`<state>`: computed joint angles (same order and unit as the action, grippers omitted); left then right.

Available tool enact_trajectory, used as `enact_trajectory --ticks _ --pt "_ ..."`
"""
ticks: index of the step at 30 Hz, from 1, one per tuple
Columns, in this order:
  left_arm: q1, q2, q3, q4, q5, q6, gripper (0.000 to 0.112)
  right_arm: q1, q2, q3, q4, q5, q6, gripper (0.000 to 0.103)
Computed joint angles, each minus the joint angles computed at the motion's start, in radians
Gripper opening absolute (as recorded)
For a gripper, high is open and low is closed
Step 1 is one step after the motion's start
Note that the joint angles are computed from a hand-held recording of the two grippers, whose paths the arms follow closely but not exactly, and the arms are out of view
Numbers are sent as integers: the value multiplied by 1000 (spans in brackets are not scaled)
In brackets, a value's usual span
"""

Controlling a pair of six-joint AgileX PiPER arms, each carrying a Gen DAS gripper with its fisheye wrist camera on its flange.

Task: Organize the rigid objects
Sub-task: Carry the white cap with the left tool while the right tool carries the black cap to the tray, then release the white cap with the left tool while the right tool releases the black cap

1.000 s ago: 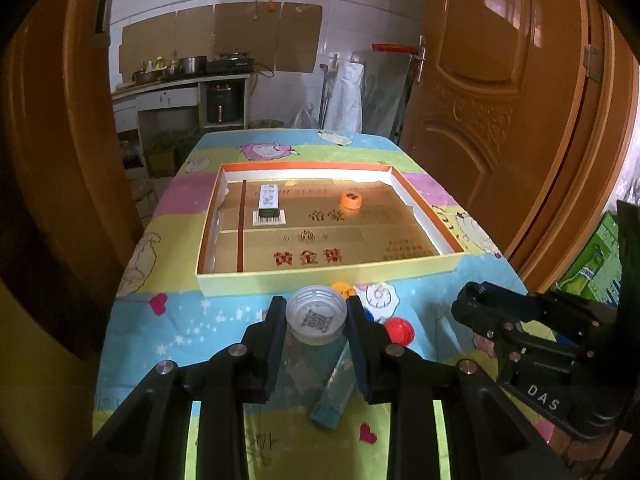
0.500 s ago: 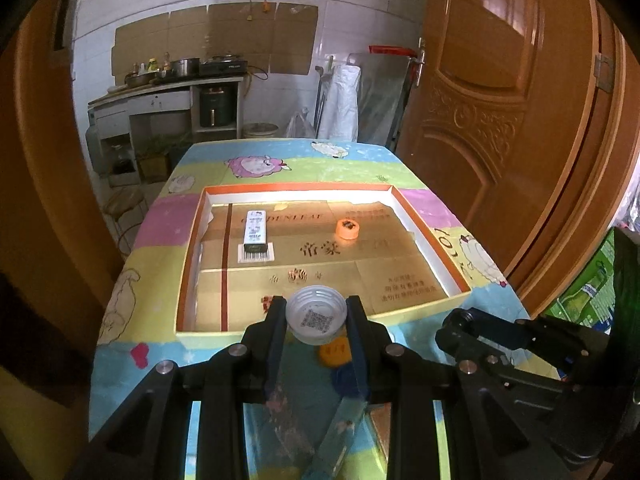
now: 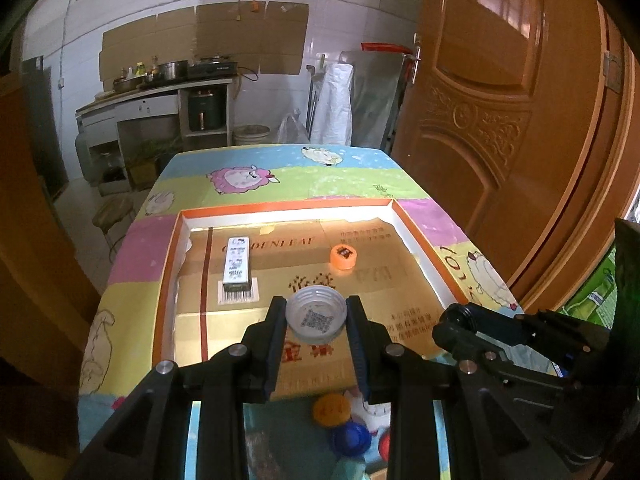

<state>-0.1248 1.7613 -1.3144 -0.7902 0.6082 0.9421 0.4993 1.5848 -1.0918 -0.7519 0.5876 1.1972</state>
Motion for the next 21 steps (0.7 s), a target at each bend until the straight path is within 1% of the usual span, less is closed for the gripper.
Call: enact_trajectory --ticks 9,13,21 --pt "-37 97 -133 67 6 -92 30 -73 61 -66 48 -33 -118 30" --pt "-54 148 -205 121 12 -147 30 -101 96 -106 63 -42 -161 30" --pt "-77 261 -362 214 57 -259 30 -175 176 -184 163 -76 -287 30"
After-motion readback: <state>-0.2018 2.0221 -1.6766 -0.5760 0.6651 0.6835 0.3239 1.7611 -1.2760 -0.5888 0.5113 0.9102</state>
